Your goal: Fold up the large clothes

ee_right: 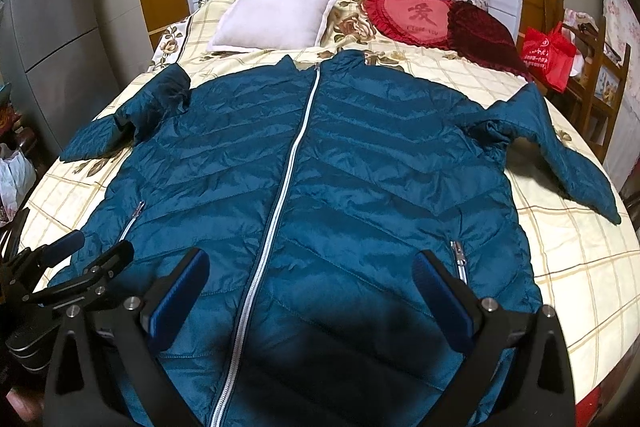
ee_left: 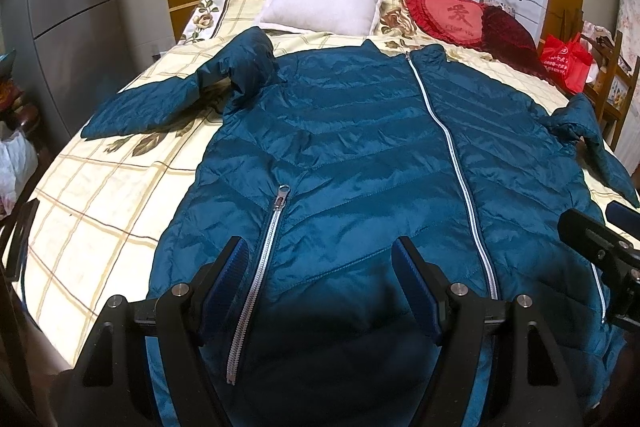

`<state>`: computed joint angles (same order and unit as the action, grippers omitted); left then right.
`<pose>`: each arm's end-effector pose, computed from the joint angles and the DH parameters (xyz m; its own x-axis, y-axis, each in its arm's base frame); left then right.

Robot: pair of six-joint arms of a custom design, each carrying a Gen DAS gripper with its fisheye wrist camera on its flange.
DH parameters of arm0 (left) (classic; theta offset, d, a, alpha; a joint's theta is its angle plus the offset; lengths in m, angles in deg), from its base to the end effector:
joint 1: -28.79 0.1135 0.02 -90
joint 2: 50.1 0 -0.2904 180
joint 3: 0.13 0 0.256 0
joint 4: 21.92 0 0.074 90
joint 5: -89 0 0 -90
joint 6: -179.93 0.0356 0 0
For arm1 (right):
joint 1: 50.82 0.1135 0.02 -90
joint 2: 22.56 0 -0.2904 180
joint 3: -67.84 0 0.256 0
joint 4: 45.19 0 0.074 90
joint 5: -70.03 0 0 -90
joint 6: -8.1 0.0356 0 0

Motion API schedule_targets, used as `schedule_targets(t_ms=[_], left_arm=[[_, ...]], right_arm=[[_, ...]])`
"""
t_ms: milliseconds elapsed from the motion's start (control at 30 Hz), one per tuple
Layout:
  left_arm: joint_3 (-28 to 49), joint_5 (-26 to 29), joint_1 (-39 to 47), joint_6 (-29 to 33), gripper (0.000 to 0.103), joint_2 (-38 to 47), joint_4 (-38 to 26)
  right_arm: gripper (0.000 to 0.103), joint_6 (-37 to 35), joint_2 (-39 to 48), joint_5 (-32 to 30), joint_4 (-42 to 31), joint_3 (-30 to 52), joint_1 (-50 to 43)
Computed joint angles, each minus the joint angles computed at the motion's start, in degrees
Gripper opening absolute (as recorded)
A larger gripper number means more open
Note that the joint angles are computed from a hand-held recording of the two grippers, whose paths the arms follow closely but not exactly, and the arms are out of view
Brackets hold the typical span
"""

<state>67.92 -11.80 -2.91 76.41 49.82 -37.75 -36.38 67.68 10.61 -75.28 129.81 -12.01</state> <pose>0.3105 -0.1839 0.1838 -0.7074 0.1670 -0.6868 0.2504 0.9679 -0.0226 0.2463 0.1749 0.1936 -0.7014 0.2241 -0.6766 0.2410 0.9679 0.0708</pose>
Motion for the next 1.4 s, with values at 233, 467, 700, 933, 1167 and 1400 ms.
schedule_targets(t_ms=[233, 467, 700, 933, 1167, 1400], left_arm=[[1.0, -0.4, 0.3, 0.5, 0.062, 0.4, -0.4], [1.3, -0.7, 0.3, 0.6, 0.062, 0.7, -0.4], [3.4, -1.3, 1.0, 1.4, 0.062, 1.9, -1.1], [5.1, -1.5, 1.5, 1.8, 0.062, 2.6, -1.4], [6.3, -1.5, 1.4, 1.9, 0.062, 3.4, -1.9], [8.4, -1.6, 1.4, 2.2, 0.062, 4.7, -2.5]], right_arm=[[0.103, -0.9, 0.6, -0.4, -0.1, 1.0, -0.9], [0.103, -1.1, 0.9, -0.5, -0.2, 1.3, -1.1], [0.103, -2.5, 2.4, -0.8, -0.5, 3.5, -2.3], [0.103, -3.4, 3.4, -1.6, -0.1, 4.5, -3.4], [0.103, -4.2, 4.1, -1.9, 0.0, 5.4, -4.3], [0.103, -5.2, 5.2, -2.5, 0.0, 6.2, -5.7]])
